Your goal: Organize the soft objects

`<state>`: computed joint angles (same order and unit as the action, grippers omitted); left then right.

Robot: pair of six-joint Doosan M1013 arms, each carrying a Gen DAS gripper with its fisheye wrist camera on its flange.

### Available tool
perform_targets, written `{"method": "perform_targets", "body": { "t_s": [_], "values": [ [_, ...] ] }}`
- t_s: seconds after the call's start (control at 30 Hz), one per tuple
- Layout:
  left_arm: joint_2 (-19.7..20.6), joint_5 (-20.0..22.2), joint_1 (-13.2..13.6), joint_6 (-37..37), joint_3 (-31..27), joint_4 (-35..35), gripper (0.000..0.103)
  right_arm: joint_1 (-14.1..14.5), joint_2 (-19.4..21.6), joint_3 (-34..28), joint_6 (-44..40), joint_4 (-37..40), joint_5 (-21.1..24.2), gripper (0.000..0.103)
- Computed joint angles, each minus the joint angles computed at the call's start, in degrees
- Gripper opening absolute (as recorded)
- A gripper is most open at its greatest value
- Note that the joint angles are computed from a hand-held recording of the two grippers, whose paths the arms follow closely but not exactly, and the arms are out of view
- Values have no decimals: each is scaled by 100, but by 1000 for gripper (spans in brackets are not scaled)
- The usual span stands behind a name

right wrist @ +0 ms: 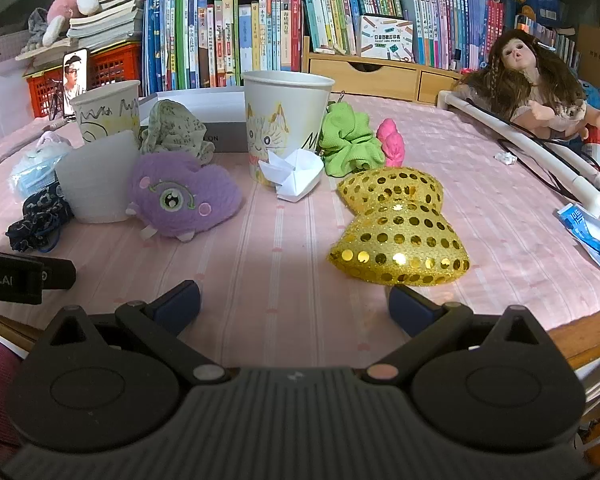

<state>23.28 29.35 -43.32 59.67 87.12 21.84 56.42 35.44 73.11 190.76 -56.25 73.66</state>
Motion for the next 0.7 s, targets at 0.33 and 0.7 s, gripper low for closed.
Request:
{"method": "perform_targets", "body": {
  "t_s": [0.33,0.7],
  "values": [
    [-66,-645,43,-328,292,423,103,24,-18,91,115,-202,-47,103],
    [-168,-1190,117,-555,482,428,103,42,-119,287,342,-405,-281,103]
  ]
}}
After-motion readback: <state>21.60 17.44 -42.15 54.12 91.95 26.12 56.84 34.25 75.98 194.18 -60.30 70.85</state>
